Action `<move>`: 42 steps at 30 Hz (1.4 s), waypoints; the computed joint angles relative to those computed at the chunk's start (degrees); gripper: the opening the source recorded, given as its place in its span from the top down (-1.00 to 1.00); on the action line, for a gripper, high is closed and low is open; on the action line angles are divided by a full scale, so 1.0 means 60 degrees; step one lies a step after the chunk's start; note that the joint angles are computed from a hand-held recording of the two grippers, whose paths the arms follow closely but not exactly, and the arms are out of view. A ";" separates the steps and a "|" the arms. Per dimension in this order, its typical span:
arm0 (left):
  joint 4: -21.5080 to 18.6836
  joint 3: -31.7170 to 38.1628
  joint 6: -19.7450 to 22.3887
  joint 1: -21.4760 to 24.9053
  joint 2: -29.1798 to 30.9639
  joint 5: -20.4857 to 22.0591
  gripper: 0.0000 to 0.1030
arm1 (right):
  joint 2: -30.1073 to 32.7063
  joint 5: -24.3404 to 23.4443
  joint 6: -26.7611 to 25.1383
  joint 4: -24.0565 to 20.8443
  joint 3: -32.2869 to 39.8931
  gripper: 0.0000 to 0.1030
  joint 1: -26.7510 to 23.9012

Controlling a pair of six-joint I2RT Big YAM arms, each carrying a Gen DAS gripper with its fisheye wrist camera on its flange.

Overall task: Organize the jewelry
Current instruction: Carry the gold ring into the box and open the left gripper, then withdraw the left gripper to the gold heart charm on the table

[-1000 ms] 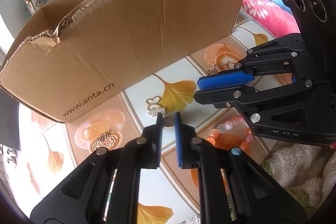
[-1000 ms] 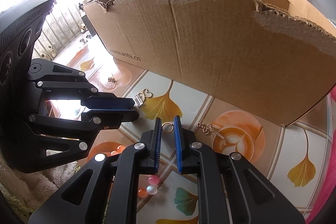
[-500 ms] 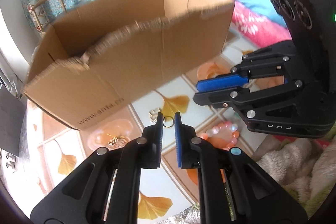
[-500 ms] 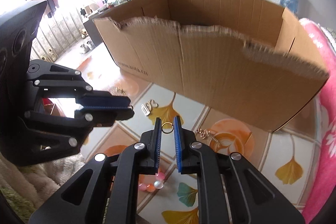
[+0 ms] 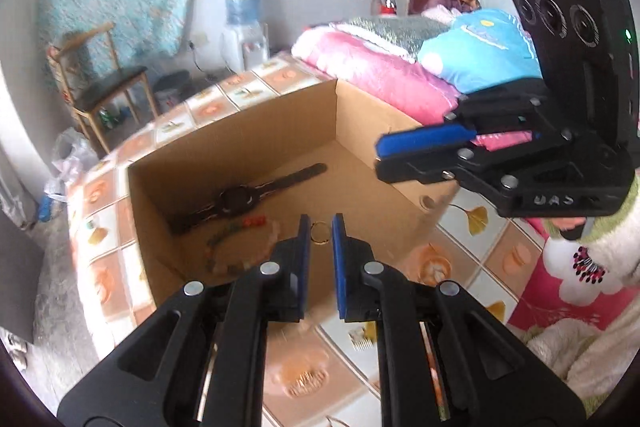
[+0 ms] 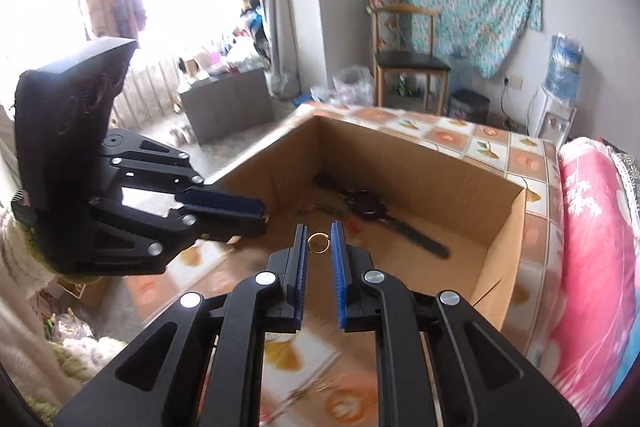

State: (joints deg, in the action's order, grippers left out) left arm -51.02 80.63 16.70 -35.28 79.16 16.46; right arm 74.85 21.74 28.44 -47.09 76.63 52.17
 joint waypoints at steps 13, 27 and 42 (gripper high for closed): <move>-0.5059 0.6158 -0.0557 0.0125 0.5563 0.0113 0.81 | 0.2445 -0.4027 -0.0389 -0.2438 0.1759 0.76 -0.2646; -0.6088 0.7759 -0.1000 -0.0023 0.6594 -0.0123 0.29 | 0.2282 -0.3120 -0.0272 -0.2359 0.1721 0.31 -0.2657; -0.2015 0.2542 -0.0683 0.0424 0.1378 0.0219 -0.34 | -0.1127 -0.0570 0.0638 0.0043 -0.0617 -0.64 -0.0721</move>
State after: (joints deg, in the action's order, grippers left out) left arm -63.11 95.88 12.60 -32.74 87.43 17.77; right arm 68.08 18.32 32.27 -46.83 72.93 47.85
